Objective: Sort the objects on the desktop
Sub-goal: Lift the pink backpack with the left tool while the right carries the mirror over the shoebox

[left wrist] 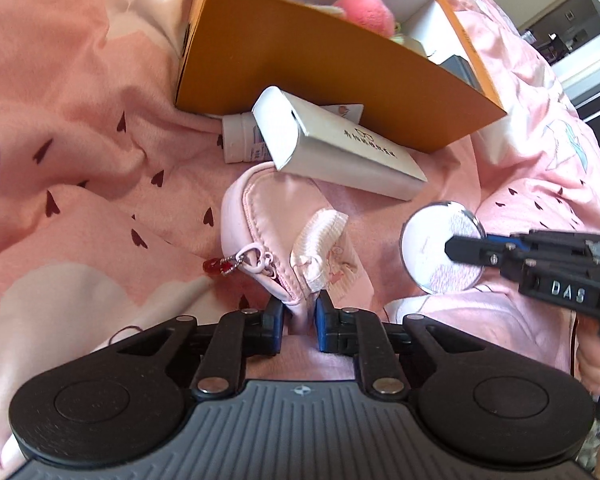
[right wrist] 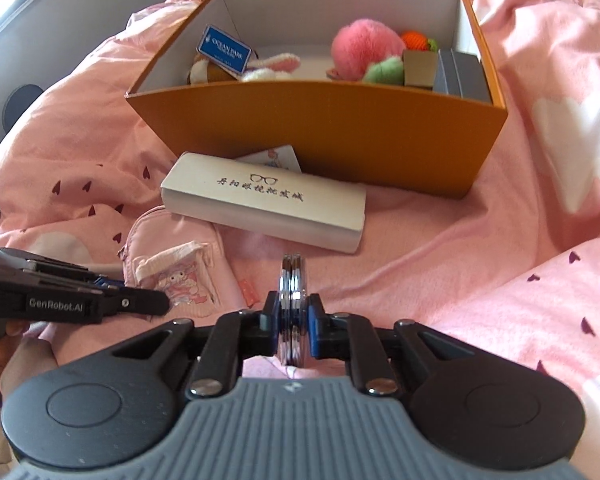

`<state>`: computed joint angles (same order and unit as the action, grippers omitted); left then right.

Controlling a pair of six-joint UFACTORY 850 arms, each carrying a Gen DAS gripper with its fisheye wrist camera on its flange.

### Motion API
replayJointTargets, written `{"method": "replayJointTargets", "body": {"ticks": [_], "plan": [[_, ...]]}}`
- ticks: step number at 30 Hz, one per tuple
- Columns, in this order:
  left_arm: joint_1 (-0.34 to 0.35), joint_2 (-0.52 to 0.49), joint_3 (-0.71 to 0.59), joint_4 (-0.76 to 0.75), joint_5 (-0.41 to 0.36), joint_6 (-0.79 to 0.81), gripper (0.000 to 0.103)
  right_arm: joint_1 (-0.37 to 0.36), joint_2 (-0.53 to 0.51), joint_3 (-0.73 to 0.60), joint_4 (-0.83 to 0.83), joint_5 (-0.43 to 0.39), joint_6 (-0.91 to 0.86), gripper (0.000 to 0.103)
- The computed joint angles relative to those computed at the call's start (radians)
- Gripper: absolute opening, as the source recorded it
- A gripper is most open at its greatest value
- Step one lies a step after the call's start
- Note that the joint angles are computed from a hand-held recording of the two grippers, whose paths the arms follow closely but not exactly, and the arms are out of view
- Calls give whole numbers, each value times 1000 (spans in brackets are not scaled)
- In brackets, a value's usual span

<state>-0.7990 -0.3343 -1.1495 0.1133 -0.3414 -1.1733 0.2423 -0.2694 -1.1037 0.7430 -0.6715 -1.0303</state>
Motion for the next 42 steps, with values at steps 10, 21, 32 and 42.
{"method": "replayJointTargets", "body": {"ticks": [10,21,32,42], "plan": [[-41,79,-3,348,-45,-248,14,-7,35,3,97,-23,-74,15],[-31,134,-20,781,-84,-614,14,-13,60,-37,319,-14,-229,15],[34,87,-127,962,-134,-652,14,1,-26,-166,500,-2,-283,15],[126,-118,-378,603,-185,13,14,29,-173,-325,461,52,-240,15]]}}
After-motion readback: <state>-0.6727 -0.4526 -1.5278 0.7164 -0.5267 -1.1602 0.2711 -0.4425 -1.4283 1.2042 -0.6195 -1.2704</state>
